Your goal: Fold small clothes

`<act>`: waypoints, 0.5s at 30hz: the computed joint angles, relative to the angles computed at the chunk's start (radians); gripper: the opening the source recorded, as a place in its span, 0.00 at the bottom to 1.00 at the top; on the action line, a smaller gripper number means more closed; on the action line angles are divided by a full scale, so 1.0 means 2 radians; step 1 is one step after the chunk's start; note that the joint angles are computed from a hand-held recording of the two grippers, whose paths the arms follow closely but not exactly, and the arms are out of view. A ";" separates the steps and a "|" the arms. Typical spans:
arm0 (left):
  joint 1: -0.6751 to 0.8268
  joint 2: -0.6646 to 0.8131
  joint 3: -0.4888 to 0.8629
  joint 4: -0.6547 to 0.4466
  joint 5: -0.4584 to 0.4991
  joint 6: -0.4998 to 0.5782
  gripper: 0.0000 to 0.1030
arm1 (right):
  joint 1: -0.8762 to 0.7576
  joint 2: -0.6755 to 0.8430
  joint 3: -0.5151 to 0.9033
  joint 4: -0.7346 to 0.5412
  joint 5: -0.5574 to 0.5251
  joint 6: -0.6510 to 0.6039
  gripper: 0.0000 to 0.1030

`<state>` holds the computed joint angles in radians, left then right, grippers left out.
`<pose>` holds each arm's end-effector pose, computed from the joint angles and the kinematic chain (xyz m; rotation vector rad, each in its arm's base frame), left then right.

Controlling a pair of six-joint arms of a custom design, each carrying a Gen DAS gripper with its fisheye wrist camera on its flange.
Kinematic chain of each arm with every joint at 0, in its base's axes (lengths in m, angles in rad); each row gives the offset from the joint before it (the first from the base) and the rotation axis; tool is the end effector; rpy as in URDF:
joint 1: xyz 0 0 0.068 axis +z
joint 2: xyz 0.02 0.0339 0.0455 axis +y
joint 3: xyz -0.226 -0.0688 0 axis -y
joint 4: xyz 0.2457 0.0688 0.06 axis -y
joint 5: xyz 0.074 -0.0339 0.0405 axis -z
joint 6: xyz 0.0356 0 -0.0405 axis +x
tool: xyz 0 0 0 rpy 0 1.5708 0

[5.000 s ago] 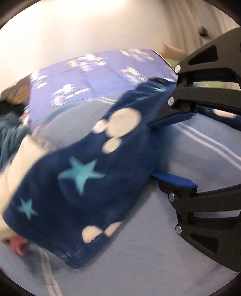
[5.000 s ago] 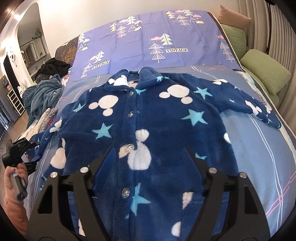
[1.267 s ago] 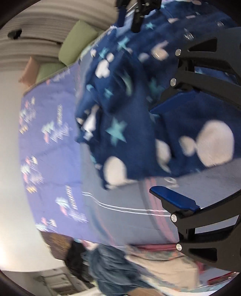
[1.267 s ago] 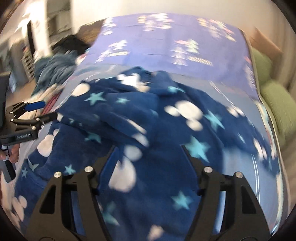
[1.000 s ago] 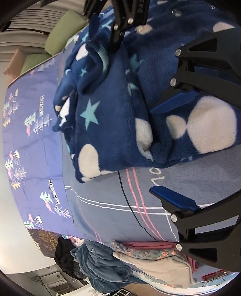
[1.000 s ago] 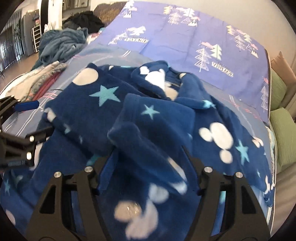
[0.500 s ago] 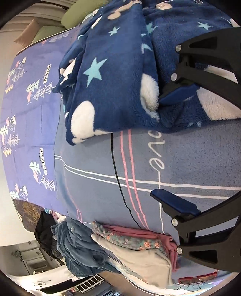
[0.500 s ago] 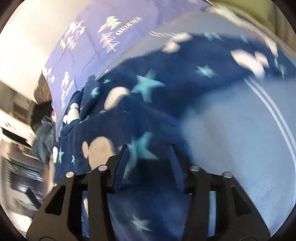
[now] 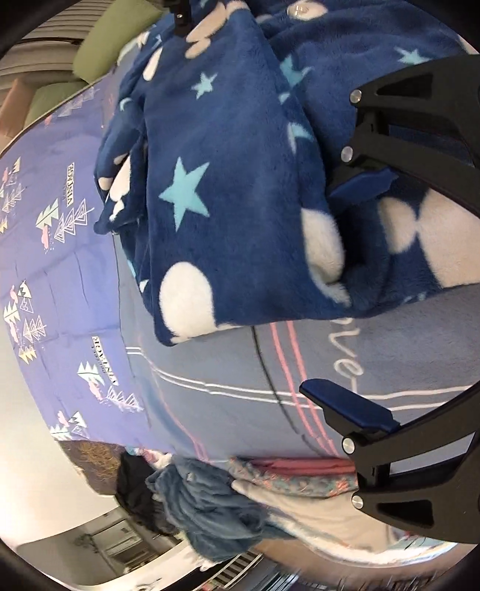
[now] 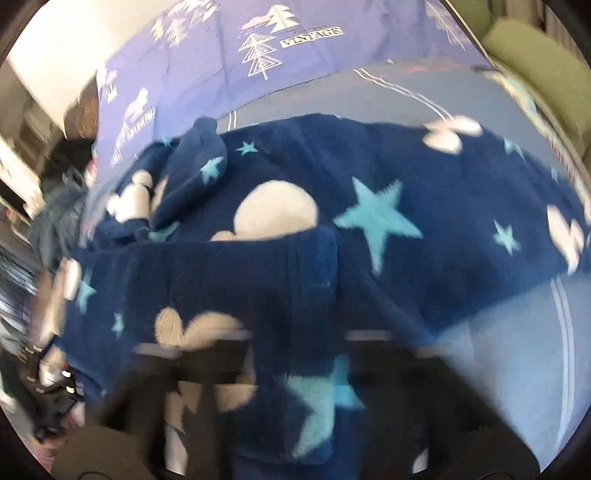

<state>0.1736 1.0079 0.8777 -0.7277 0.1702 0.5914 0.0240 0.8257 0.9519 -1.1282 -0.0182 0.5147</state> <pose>0.2199 0.0324 0.2497 0.5761 2.3476 0.1446 0.1619 0.0045 0.2777 0.6222 2.5131 0.2241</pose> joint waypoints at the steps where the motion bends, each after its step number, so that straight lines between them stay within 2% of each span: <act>1: -0.009 -0.007 -0.009 0.020 -0.023 -0.009 0.85 | 0.018 -0.011 0.010 0.004 0.008 0.008 0.09; 2: -0.016 -0.013 -0.021 0.052 -0.061 -0.024 0.85 | 0.036 -0.017 0.022 0.007 0.016 0.016 0.09; 3: -0.012 -0.010 -0.022 0.065 -0.073 -0.034 0.85 | 0.078 -0.028 0.047 0.012 0.043 0.028 0.09; 5: 0.018 0.014 -0.002 0.057 -0.049 -0.053 0.85 | 0.160 -0.035 0.096 0.012 0.120 0.045 0.09; 7: 0.047 0.027 0.004 0.053 -0.025 -0.060 0.85 | 0.195 -0.035 0.122 0.006 0.169 0.051 0.10; 9: 0.061 0.023 -0.008 0.057 -0.011 -0.050 0.86 | 0.179 -0.035 0.118 -0.008 0.189 0.044 0.14; 10: 0.062 0.017 -0.015 0.060 -0.008 -0.049 0.86 | 0.160 -0.027 0.106 -0.013 0.188 0.038 0.19; 11: 0.061 0.009 -0.021 0.063 -0.008 -0.047 0.86 | 0.141 -0.018 0.088 -0.019 0.191 0.033 0.34; 12: 0.060 0.007 -0.021 0.062 -0.008 -0.044 0.86 | 0.113 0.001 0.063 -0.031 0.191 0.022 0.42; 13: 0.059 0.006 -0.017 0.053 -0.005 -0.039 0.86 | 0.096 0.012 0.048 -0.039 0.187 0.013 0.43; 14: 0.061 0.005 -0.011 0.041 0.001 -0.031 0.86 | 0.084 0.015 0.033 -0.040 0.181 0.010 0.40; 15: 0.065 0.004 -0.006 0.031 0.008 -0.024 0.86 | 0.067 -0.006 0.016 -0.045 0.168 0.010 0.40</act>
<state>0.3031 1.0163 0.8664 -0.6649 0.1853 0.5440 0.1581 0.8129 0.9846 -1.2174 0.3179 0.5345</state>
